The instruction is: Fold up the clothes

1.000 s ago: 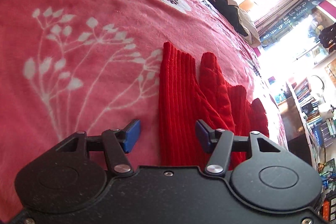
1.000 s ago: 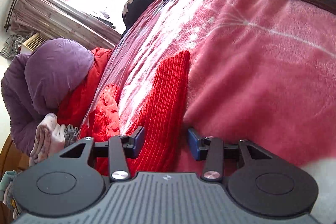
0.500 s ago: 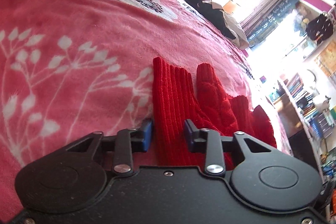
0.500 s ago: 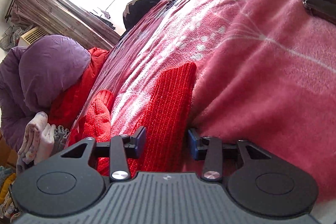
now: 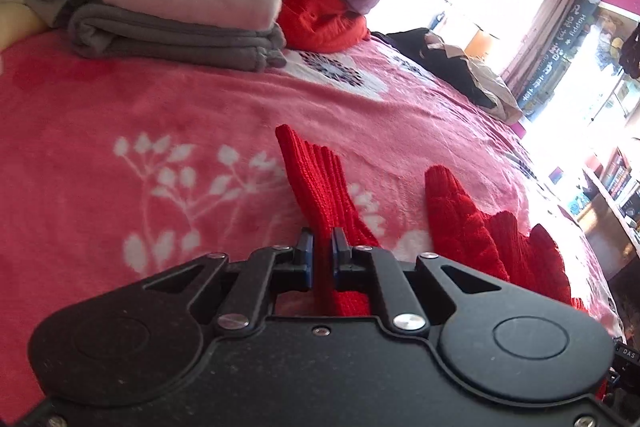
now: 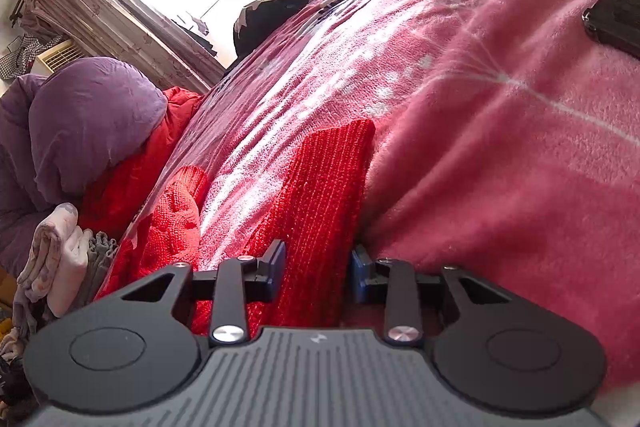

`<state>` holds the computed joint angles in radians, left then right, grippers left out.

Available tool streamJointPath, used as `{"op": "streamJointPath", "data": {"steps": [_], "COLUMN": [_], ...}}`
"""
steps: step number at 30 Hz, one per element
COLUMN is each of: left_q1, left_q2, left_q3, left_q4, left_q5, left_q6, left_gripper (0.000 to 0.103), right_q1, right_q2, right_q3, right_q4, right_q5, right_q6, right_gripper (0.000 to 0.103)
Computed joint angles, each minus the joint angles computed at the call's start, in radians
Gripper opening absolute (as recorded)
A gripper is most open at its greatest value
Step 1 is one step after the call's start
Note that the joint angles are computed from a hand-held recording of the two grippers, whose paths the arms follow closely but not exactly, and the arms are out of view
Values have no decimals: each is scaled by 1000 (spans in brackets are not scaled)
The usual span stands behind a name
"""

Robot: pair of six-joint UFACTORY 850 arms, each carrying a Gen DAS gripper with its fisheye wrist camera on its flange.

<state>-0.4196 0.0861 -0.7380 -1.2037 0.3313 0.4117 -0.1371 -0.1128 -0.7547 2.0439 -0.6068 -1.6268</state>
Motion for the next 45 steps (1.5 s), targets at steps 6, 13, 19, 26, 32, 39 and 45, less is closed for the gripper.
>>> {"op": "streamJointPath", "data": {"steps": [6,13,19,26,32,39,45], "left_q1": [-25,-54,-64,4,16,-116,-181], "left_q2": [120,213,263,288,253,224,227], "left_q3": [78,148,198,243,226,174,166], "left_q4": [-238,-439,-551,-494,-536,-562,-496], "left_q5": [117,189,200,117,147,385,430], "left_q6": [203,355,415,205,201,357,352], "left_gripper": [6,6,7,27,18,37,38], "right_q1": [-5,-7,-8,-5,-3,-7,-6], "right_q2": [0,2,2,7,17,27,60], "right_q3": [11,21,27,30,33,38,57], "right_q4": [26,48,65,71,64,50,74], "right_q5": [-20,-36,-45,-41,-33,-25,-15], "right_q6": [-28,-51,-67,-72,-66,-50,-92], "right_gripper": [35,35,35,35,35,27,11]}}
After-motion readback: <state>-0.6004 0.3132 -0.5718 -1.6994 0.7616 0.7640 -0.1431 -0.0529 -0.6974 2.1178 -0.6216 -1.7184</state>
